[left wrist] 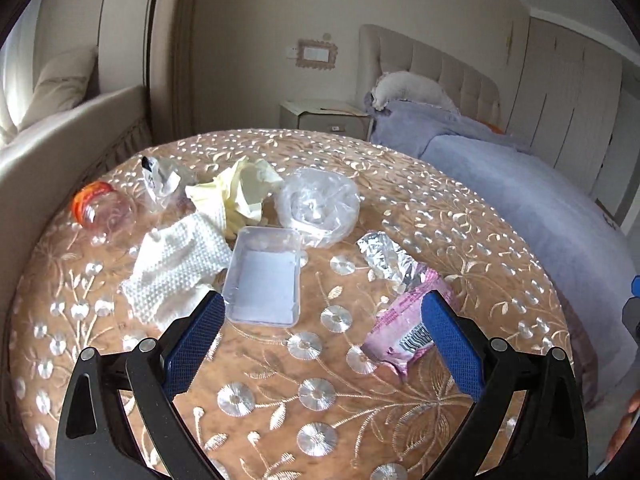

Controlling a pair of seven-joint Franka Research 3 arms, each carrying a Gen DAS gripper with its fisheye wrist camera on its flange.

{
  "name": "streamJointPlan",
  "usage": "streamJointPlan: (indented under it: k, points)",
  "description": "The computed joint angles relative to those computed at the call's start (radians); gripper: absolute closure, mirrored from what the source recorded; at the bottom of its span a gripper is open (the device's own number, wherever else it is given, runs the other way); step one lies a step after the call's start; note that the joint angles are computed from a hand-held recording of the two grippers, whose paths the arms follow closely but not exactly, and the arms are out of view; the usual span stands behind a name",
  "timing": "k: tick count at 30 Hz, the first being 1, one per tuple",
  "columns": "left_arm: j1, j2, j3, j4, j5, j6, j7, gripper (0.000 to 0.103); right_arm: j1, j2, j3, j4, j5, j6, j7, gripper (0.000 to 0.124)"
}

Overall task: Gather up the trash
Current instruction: 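Return both tools to the table above the remaining trash, then grasp the clear plastic box with the left tool while the right tool grasps the pink wrapper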

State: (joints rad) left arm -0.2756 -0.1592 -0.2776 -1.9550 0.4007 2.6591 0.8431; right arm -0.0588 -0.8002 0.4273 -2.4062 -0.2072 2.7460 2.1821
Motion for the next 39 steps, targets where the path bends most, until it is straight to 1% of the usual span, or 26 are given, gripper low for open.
streamJointPlan:
  k: [2, 4, 5, 12, 15, 18, 23, 26, 28, 29, 31, 33, 34, 39]
  points:
    - [-0.003, 0.006, 0.020, -0.009, -0.040, 0.027, 0.045, 0.006, -0.001, 0.036, 0.014, 0.025, -0.002, -0.004, 0.000, 0.026]
    - [-0.001, 0.017, 0.031, -0.003, -0.070, 0.023, 0.083, 0.006, 0.003, 0.070, 0.024, 0.049, -0.009, -0.010, 0.001, 0.026]
    - [-0.007, 0.022, 0.041, 0.000, -0.112, 0.022, 0.122, 0.006, 0.002, 0.091, 0.030, 0.065, -0.015, -0.013, 0.003, 0.026]
    - [0.004, 0.057, 0.055, 0.024, -0.221, -0.009, 0.215, 0.006, 0.018, 0.222, 0.041, 0.153, -0.079, -0.020, 0.033, 0.026]
    - [0.009, 0.088, 0.048, 0.062, -0.214, -0.055, 0.234, 0.006, 0.043, 0.263, 0.022, 0.176, -0.103, -0.020, 0.039, 0.026]
    - [0.010, 0.119, 0.039, 0.102, -0.188, -0.100, 0.246, 0.006, 0.073, 0.306, -0.005, 0.204, -0.113, -0.043, 0.040, 0.026]
    - [0.007, 0.166, 0.034, 0.163, -0.139, -0.160, 0.241, 0.007, 0.166, 0.383, -0.083, 0.248, -0.085, -0.088, -0.009, 0.026]
    - [0.005, 0.193, 0.034, 0.197, -0.149, -0.192, 0.258, 0.008, 0.200, 0.423, -0.103, 0.276, -0.097, -0.114, -0.033, 0.026]
    - [0.003, 0.209, 0.034, 0.213, -0.159, -0.212, 0.268, 0.015, 0.221, 0.445, -0.115, 0.293, -0.107, -0.127, -0.048, 0.026]
    - [0.002, 0.217, 0.033, 0.222, -0.167, -0.225, 0.278, 0.022, 0.229, 0.453, -0.119, 0.298, -0.114, -0.131, -0.050, 0.026]
    - [-0.004, 0.226, 0.034, 0.233, -0.132, -0.239, 0.260, 0.027, 0.246, 0.464, -0.132, 0.305, -0.118, -0.131, -0.058, 0.026]
    - [-0.006, 0.227, 0.036, 0.238, -0.116, -0.244, 0.255, 0.041, 0.259, 0.474, -0.142, 0.312, -0.120, -0.135, -0.062, 0.026]
    - [-0.007, 0.227, 0.037, 0.238, -0.103, -0.248, 0.244, 0.045, 0.264, 0.480, -0.146, 0.317, -0.121, -0.138, -0.064, 0.026]
    - [-0.001, 0.213, 0.038, 0.223, -0.130, -0.232, 0.253, 0.046, 0.301, 0.517, -0.169, 0.349, -0.104, -0.167, -0.105, 0.026]
